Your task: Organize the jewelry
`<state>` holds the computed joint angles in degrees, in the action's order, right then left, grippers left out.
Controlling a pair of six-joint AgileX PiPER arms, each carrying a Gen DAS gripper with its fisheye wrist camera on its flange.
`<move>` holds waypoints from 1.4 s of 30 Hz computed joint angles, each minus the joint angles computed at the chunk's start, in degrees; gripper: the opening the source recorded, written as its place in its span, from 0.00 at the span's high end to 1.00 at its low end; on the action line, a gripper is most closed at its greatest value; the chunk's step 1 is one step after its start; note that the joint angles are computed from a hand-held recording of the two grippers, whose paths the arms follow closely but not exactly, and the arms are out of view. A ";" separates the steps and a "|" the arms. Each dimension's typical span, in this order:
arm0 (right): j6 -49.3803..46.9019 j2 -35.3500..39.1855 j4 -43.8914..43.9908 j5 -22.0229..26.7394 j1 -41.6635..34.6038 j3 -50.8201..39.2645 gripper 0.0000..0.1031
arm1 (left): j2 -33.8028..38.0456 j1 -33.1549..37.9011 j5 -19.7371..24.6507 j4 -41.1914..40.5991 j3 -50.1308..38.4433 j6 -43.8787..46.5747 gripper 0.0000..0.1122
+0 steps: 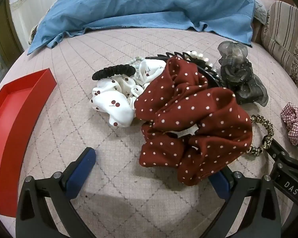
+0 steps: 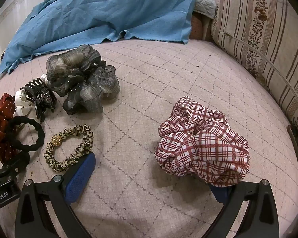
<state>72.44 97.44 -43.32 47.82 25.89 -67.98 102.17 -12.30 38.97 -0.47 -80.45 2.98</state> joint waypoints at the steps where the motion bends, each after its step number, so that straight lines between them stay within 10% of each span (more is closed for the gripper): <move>1: -0.02 -0.02 0.02 0.01 0.00 0.00 0.00 | 0.24 -0.58 -0.15 0.91 -0.11 -1.00 0.08; 19: -0.18 -0.20 0.33 0.10 0.08 -0.12 0.00 | 0.18 -0.17 0.10 0.75 -0.19 -0.52 0.08; 28: -4.30 -1.09 5.69 -0.97 -1.41 -0.25 0.00 | 0.34 2.51 5.55 -7.63 -1.82 13.59 0.08; 42: 4.28 -6.22 0.52 4.61 6.44 4.54 0.00 | -16.31 8.43 0.80 -11.19 13.64 19.76 0.08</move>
<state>76.72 91.23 -42.79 52.43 32.33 -63.44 85.86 -3.87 39.77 -11.66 -66.80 22.74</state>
